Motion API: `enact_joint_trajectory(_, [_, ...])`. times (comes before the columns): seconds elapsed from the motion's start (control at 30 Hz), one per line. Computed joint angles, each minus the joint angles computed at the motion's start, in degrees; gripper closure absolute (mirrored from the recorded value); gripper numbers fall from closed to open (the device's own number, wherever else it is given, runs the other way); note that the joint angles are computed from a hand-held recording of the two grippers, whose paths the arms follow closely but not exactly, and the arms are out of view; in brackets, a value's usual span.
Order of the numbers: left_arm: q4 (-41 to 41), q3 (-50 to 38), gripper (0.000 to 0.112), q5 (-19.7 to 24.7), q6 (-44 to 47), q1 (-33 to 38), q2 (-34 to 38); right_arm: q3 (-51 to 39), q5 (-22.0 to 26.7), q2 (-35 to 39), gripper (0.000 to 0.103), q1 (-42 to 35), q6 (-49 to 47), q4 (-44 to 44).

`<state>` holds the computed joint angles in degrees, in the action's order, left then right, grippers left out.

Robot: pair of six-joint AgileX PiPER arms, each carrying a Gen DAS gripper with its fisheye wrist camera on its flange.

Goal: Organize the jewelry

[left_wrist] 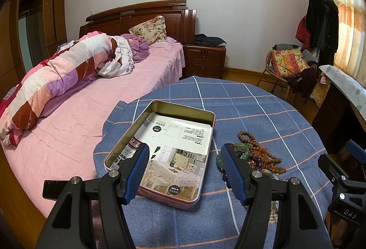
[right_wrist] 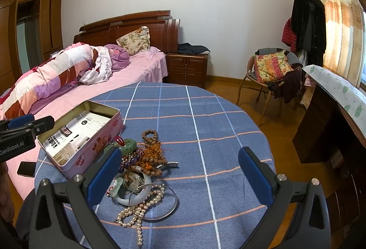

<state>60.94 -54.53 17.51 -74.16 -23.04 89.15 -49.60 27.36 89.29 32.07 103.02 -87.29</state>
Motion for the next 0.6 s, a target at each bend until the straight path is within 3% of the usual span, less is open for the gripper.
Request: enact_joint_trajectory(0.6, [0.3,0.0,0.047,0.1,-0.3,-0.1,0.0,-0.1,-0.3,1.5,0.0,0.0,2.3,-2.2])
